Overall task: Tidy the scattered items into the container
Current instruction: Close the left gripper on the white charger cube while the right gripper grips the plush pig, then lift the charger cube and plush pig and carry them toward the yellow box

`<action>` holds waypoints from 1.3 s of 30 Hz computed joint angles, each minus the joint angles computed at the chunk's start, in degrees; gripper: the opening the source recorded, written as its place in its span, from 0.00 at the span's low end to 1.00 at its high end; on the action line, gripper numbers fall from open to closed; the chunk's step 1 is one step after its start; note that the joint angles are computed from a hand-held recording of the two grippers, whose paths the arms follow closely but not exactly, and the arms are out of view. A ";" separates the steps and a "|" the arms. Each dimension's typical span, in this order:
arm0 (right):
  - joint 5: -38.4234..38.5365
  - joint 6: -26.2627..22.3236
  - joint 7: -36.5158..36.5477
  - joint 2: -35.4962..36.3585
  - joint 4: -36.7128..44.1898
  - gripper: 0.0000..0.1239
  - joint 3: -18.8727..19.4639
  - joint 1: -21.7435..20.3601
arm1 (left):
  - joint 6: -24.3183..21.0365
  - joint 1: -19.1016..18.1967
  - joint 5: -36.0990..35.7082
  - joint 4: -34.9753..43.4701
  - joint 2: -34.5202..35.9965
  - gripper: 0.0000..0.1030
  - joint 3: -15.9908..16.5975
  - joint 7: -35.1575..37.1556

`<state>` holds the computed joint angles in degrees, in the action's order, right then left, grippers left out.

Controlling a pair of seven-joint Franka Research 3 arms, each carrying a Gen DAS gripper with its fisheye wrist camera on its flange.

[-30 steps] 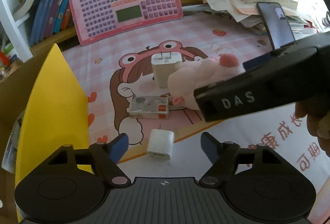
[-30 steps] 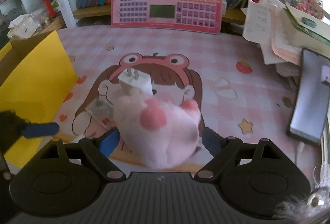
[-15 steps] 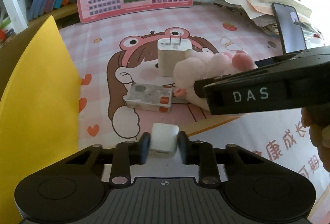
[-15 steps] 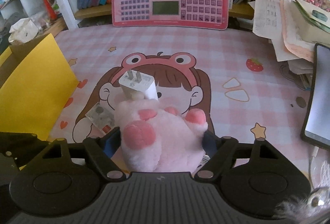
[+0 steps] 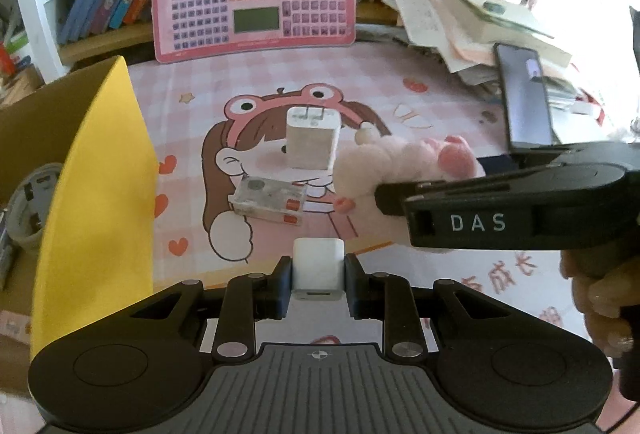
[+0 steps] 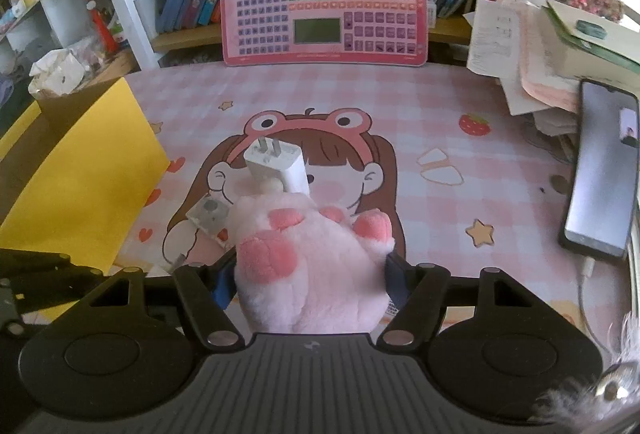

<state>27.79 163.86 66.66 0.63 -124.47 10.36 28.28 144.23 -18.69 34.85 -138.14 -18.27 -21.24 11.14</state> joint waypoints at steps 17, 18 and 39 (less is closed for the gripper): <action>-0.27 -3.37 5.23 -12.49 -10.76 0.55 -0.82 0.99 | 1.66 -3.22 -3.11 -5.85 -9.65 0.24 -1.78 -1.10; -0.38 -3.73 5.78 -13.35 -11.39 0.55 -0.80 1.08 | 1.43 -3.74 -3.67 -6.51 -10.72 0.24 -1.76 -0.54; -11.68 -8.02 22.11 -26.61 -20.27 0.55 6.07 4.43 | -2.80 -13.40 -15.45 -20.62 -31.76 0.24 -2.34 2.37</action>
<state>16.10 155.84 88.78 -25.98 -144.74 16.43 32.71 141.43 -32.09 19.40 -158.76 -50.04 -23.58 13.51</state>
